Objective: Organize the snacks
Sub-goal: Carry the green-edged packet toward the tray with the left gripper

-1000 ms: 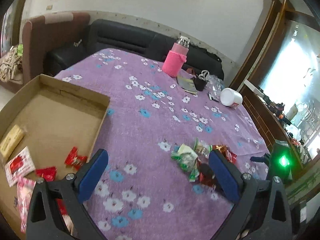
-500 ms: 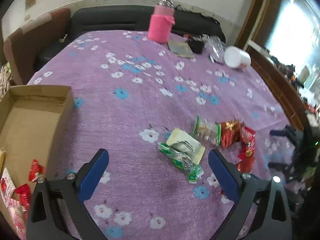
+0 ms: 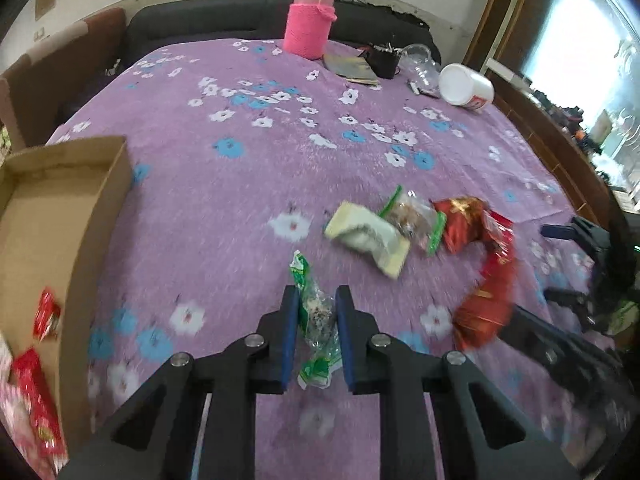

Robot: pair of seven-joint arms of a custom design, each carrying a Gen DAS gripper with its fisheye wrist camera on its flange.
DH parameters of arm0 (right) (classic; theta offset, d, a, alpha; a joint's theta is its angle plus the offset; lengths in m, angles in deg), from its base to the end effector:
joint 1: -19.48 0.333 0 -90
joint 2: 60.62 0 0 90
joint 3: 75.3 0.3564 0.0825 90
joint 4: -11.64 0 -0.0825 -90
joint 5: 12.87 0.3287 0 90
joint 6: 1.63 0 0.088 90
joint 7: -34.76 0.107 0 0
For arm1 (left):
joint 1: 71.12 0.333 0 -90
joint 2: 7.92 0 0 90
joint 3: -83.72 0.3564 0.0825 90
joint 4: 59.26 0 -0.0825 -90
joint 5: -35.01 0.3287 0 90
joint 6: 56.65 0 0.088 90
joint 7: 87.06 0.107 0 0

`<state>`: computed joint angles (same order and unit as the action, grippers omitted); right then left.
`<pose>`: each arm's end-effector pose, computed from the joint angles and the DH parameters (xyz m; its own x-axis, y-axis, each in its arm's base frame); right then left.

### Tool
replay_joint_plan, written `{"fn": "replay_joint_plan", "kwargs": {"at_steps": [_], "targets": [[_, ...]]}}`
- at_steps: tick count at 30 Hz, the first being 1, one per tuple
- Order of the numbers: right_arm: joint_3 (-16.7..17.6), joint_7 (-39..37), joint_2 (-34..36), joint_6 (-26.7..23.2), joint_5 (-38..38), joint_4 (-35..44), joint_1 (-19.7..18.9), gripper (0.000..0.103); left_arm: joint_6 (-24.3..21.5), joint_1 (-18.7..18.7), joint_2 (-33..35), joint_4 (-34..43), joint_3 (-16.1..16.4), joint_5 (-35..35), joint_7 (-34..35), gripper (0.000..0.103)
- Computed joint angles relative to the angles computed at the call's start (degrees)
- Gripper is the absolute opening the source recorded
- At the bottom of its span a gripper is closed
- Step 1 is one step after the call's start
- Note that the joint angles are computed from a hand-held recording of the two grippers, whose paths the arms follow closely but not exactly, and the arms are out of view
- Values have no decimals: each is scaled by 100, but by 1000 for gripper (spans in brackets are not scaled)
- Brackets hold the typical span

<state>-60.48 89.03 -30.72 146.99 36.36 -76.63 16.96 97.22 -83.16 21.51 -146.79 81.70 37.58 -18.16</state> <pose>0.6972 0.0947 0.4720 0.2884 -0.8110 -0.5091 -0.8131 0.0734 -0.5775 0.6917 -0.1685 0.4948 0.0359 -0.9801 0.1951 -0.8102 -0.1428 -0.5685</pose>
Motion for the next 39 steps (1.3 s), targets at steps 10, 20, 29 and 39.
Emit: {"fn": "replay_joint_plan", "kwargs": {"at_steps": [10, 20, 29, 39], "targets": [[-132, -182, 66, -138, -195, 88, 277, 31, 1182, 229, -1124, -1853, -260, -652, 285, 18], [333, -296, -249, 2589, -1017, -982, 366, 57, 2366, 1367, -2540, -3627, -1717, -3713, 2598, 18], [380, 887, -185, 2689, -1367, -1044, 84, 57, 2685, 1247, -4075, -5094, -1224, -3568, 2570, 18], [16, 1992, -202, 2346, -2434, -1064, 231, 57, 3043, 1959, -5071, -6026, -1456, -2849, 1399, 18]]}}
